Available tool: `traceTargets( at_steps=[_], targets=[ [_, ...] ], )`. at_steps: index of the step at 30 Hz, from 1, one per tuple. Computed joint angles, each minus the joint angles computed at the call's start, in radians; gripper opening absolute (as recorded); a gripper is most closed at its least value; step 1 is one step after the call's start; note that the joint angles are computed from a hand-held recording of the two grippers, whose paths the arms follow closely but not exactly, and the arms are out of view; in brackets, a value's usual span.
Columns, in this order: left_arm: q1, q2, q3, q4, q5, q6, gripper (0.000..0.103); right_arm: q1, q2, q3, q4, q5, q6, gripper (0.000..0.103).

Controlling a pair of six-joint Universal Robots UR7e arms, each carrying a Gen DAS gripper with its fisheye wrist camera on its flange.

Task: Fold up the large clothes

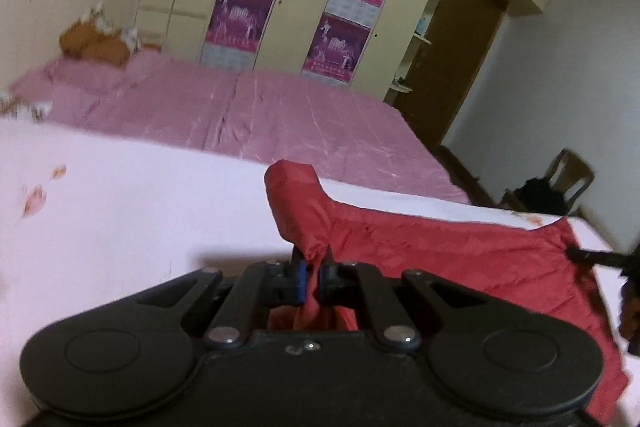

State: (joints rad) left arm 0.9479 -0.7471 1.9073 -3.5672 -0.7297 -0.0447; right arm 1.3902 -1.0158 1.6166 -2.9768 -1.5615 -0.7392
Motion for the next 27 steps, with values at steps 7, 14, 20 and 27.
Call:
traceTargets(
  at_steps=[7, 14, 20, 27],
  targets=[
    [0.065, 0.054, -0.096, 0.257, 0.022, -0.115, 0.006, 0.006, 0.119, -0.085, 0.016, -0.232, -0.015, 0.004],
    [0.054, 0.071, -0.08, 0.211, 0.056, -0.08, 0.01, -0.007, 0.123, -0.06, -0.041, -0.209, -0.034, 0.004],
    [0.001, 0.051, -0.052, 0.153, 0.134, -0.102, 0.079, 0.002, 0.086, -0.014, -0.146, -0.214, -0.032, 0.094],
    [-0.191, 0.008, 0.151, 0.019, 0.195, -0.135, 0.06, -0.029, -0.137, 0.213, -0.103, -0.026, -0.095, 0.049]
  ],
)
